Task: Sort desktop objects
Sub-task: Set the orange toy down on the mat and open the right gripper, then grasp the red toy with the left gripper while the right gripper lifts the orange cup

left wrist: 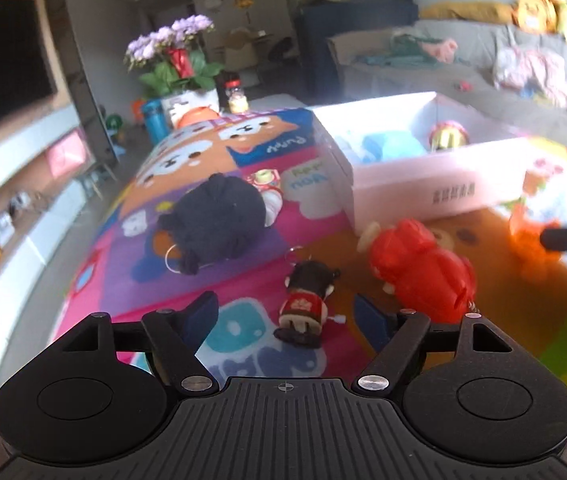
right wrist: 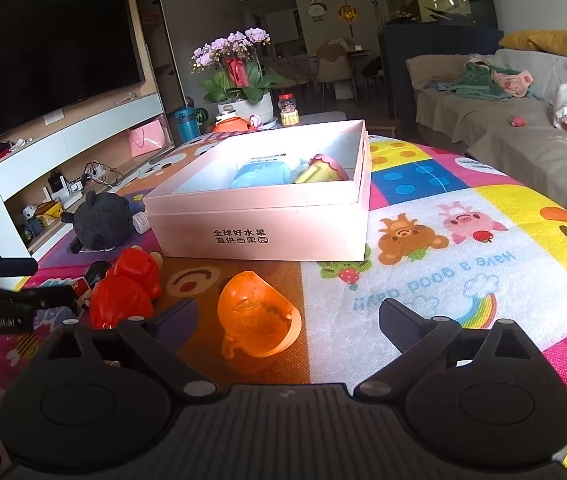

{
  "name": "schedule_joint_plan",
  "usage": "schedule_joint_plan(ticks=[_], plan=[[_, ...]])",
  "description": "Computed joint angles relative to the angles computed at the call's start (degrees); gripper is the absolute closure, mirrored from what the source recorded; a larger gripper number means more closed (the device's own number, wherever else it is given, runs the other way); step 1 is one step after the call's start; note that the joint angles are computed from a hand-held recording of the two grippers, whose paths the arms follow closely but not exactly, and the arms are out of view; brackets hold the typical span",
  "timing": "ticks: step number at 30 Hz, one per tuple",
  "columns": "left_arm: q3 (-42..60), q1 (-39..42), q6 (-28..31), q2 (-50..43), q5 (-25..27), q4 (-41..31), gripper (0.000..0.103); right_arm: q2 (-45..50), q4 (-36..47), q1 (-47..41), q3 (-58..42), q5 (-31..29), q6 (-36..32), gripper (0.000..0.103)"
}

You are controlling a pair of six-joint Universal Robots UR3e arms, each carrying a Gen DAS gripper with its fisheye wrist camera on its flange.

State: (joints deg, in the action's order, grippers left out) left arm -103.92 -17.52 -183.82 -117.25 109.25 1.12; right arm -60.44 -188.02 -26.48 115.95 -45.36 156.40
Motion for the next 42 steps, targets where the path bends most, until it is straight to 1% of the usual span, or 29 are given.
schedule_joint_plan(ticks=[3,4,5,6,8,10,11,12,13,15,19,21,22,23,25,26,27,28,29,31,32,34,35,36,39,42], plan=[[-4.4,4.0,-0.2,4.5,-14.2,1.0,0.013,0.0,0.2,0.0,-0.1,0.0,0.0,0.004],[-4.6,4.6,-0.4,4.7,-17.8,0.9,0.012,0.0,0.4,0.0,-0.1,0.0,0.1,0.004],[-3.8,4.5,-0.7,4.0,-19.8,0.4,0.012,0.0,0.5,-0.1,-0.1,0.0,0.1,0.004],[-2.2,3.8,-1.2,2.6,-20.2,-0.2,0.012,0.0,0.5,-0.1,-0.1,0.1,0.0,0.004],[3.1,1.3,-2.1,-1.7,-17.7,-1.9,0.013,0.0,0.1,-0.1,0.0,0.1,-0.1,0.004],[8.2,-0.9,-2.7,-6.5,-13.9,-2.2,0.016,0.1,-0.8,-0.1,0.4,0.0,0.0,0.004],[10.1,-1.3,-3.1,-8.3,-12.7,-2.4,0.026,0.1,-1.3,0.0,0.5,-0.3,0.1,0.004],[11.4,-1.7,-3.6,-9.5,-11.6,-2.7,0.042,0.1,-1.6,0.3,0.6,-0.8,0.0,0.004],[11.6,-1.6,-3.7,-9.9,-11.6,-2.5,0.044,0.0,-1.7,0.5,0.7,-1.3,-0.1,0.004],[8.7,-1.8,-2.4,-9.1,-11.4,0.3,0.044,-0.4,-1.4,1.2,0.8,-2.6,-0.9,0.004],[-1.8,-0.9,1.2,-3.0,-14.1,4.4,0.044,-1.2,1.7,4.6,-0.8,-6.9,-5.1,0.006],[-6.9,0.0,2.5,0.5,-15.9,5.5,0.044,-1.1,2.3,6.5,-1.7,-9.1,-6.9,0.012],[-8.9,0.5,2.7,1.9,-16.7,5.9,0.044,-0.8,2.6,7.3,-2.5,-10.1,-7.3,0.013],[-10.7,0.9,2.5,3.1,-17.5,6.3,0.043,-0.4,3.4,8.0,-3.5,-10.9,-7.3,0.017],[-12.8,2.0,2.1,4.3,-19.4,7.3,0.036,0.3,6.7,9.1,-6.2,-12.3,-6.8,0.027],[-13.1,2.3,1.6,4.3,-19.9,7.8,0.028,0.7,8.6,9.5,-7.6,-13.1,-6.3,0.038],[-12.8,2.4,1.1,3.9,-20.1,8.3,0.024,1.1,10.0,9.9,-8.8,-14.0,-5.8,0.044],[-12.1,2.5,0.4,3.3,-20.1,8.4,0.023,1.1,9.4,10.0,-8.8,-14.2,-5.4,0.051],[-10.8,2.4,-0.5,2.5,-20.0,7.9,0.022,0.6,10.4,10.3,-8.9,-14.6,-5.9,0.053],[-8.3,2.0,-1.6,0.7,-19.5,7.5,0.021,-1.2,11.6,10.4,-7.9,-15.0,-7.3,0.053],[-6.9,1.3,-1.8,-0.4,-18.5,7.3,0.021,-2.4,12.4,10.2,-7.1,-14.7,-8.5,0.053],[-5.2,-0.1,-0.9,-2.0,-16.8,7.6,0.024,-5.7,16.1,9.2,-5.3,-13.0,-11.8,0.053],[-4.7,-0.8,-0.4,-2.5,-15.7,7.5,0.03,-7.6,18.4,8.4,-4.4,-11.7,-13.4,0.053],[-4.3,-1.5,0.3,-2.9,-14.5,7.7,0.042,-9.6,21.0,7.4,-3.6,-10.3,-15.1,0.053],[-5.3,-2.2,2.6,-2.4,-13.5,8.2,0.044,-14.9,25.8,4.6,-1.3,-7.0,-18.4,0.053],[-6.4,-2.0,5.7,0.3,-14.6,8.9,0.044,-20.2,28.6,1.2,-0.2,-2.4,-20.1,0.053]])
